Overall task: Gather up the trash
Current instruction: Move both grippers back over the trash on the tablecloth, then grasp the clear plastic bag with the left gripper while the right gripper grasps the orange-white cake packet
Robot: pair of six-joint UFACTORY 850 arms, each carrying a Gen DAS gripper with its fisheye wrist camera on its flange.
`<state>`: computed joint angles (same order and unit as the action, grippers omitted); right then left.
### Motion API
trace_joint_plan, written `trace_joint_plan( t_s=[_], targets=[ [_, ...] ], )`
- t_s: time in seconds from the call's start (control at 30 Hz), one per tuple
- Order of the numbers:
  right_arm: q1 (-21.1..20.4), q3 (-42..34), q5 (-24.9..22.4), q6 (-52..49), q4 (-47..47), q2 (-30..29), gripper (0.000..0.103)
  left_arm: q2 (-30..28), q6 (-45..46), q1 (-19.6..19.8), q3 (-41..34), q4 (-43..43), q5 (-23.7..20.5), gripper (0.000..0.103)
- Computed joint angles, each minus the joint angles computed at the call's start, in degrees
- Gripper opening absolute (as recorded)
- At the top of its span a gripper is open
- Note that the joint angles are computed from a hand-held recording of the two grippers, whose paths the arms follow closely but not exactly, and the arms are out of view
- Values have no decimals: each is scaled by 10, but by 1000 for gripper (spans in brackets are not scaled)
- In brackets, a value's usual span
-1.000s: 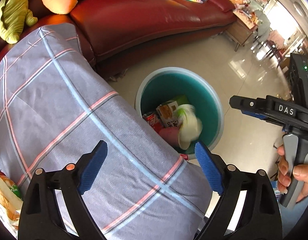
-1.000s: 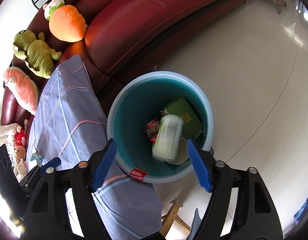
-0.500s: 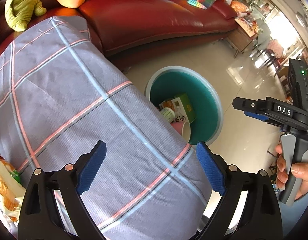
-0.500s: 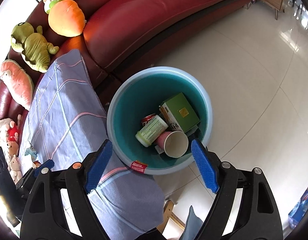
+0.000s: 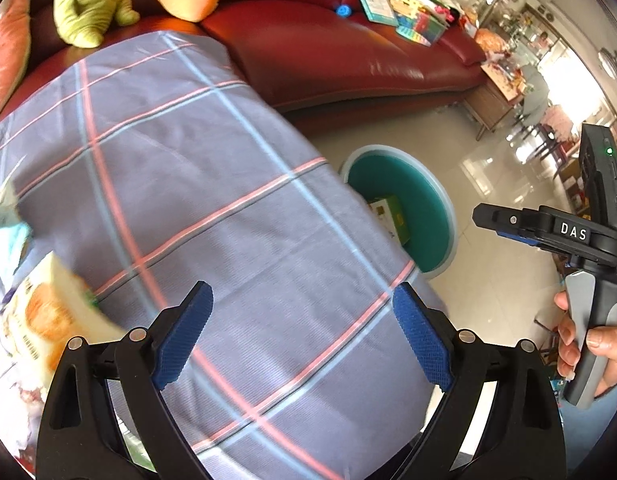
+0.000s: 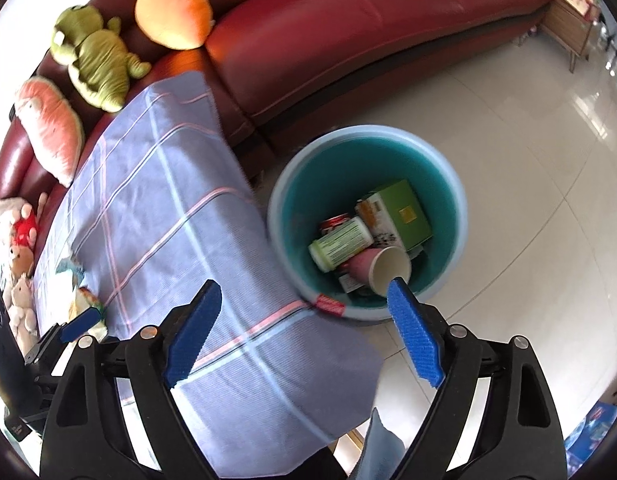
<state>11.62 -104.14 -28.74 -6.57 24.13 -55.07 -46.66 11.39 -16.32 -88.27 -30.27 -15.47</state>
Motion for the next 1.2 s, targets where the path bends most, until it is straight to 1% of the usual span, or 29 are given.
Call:
trace_joint_plan(
  t_s=[0.2,0.33,0.5,0.57,0.63,0.73,0.8,0.9,1.03,1.2],
  targets=[
    [38,18,1,6,-21,14,81,60,86,27,94,-91,41,92],
    [63,23,-3,11,-40,19,81,98,180,53,155,-184,63,92],
    [99,14,-15,24,-66,18,81,140,255,85,219,-248,87,92],
    [112,7,-20,24,-71,14,81,155,248,100,243,-233,97,92],
    [125,-4,-28,24,-75,8,81,168,213,118,265,-189,104,92],
    [143,-26,-40,28,-82,-4,81,180,121,140,289,-86,110,92],
    [152,-40,-49,31,-87,-12,81,185,103,153,301,-60,111,92],
    [166,-65,-65,37,-99,-25,81,184,21,170,313,40,108,92],
    [178,-97,-87,46,-115,-44,81,177,25,184,317,64,97,92],
    [190,-143,-114,57,-131,-70,81,157,71,195,310,44,83,92]
  ],
)
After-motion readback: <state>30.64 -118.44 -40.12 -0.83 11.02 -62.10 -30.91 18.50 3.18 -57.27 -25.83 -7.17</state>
